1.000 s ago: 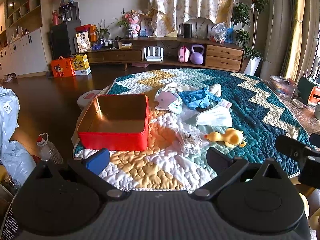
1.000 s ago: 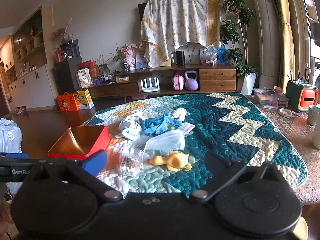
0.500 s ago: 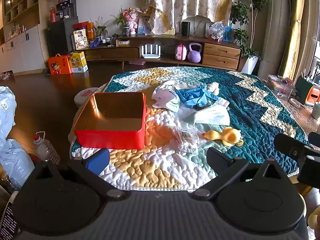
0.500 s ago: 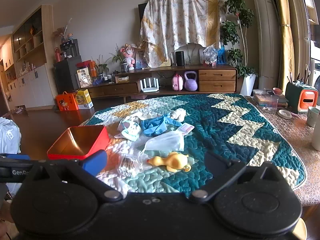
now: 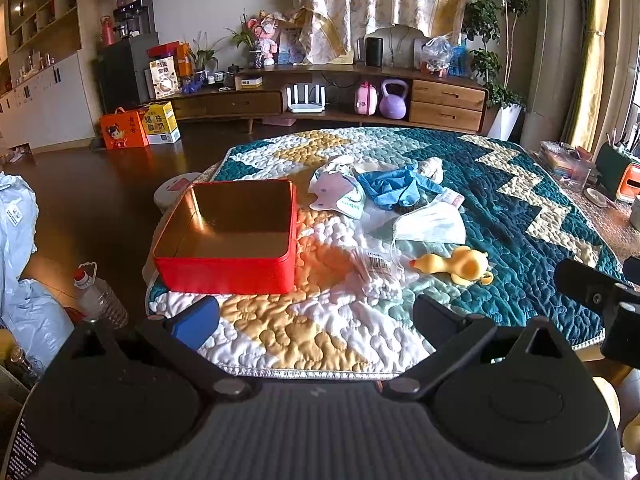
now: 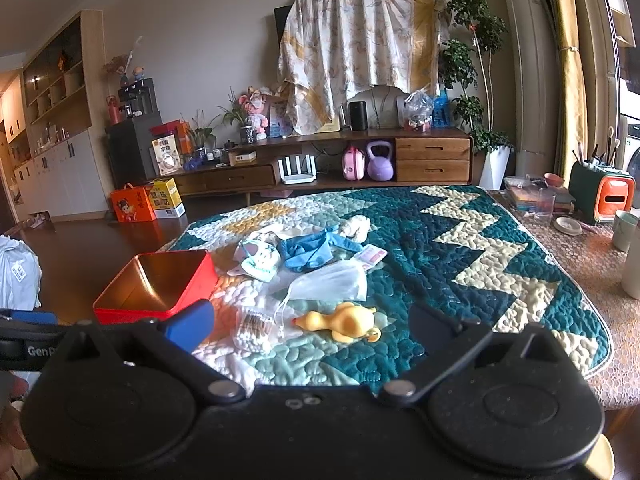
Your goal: Organize soft objects
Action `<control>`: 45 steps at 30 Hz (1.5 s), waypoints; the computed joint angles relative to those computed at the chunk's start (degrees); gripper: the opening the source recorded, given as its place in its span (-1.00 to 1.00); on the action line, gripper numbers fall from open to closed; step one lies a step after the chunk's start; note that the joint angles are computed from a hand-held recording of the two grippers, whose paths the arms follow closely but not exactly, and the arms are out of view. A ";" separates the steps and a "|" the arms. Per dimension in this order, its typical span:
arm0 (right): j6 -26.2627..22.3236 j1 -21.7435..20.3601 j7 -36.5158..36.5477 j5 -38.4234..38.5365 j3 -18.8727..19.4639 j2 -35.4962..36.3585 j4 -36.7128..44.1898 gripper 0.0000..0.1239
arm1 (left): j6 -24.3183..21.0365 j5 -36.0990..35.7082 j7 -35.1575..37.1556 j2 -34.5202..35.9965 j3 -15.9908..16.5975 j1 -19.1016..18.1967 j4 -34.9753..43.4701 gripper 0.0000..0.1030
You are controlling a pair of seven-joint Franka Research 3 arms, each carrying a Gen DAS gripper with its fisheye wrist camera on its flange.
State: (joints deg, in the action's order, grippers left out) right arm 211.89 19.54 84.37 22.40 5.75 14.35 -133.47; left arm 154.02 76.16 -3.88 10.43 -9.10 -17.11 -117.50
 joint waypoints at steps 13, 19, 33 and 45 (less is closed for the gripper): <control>-1.66 -0.84 -0.58 -0.54 -0.42 3.10 4.35 0.66 | 0.71 -1.51 3.22 3.13 1.22 -0.58 4.04 1.00; -2.83 -1.35 -0.30 -1.60 -0.34 3.70 5.23 0.66 | 1.33 -3.04 4.53 3.89 1.68 -0.55 4.95 1.00; -5.40 -6.87 4.72 -10.78 1.74 7.79 9.58 0.62 | 6.43 -15.21 15.42 10.08 3.50 -0.05 10.55 1.00; -13.99 -6.25 -6.96 -13.20 -0.93 18.38 23.76 0.56 | 6.21 -25.59 29.80 22.88 8.63 -4.67 25.30 1.00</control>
State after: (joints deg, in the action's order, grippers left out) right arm 197.89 13.29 77.41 9.20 4.83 32.73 -109.71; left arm 160.23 50.58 25.92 33.32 -0.47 -21.78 -92.20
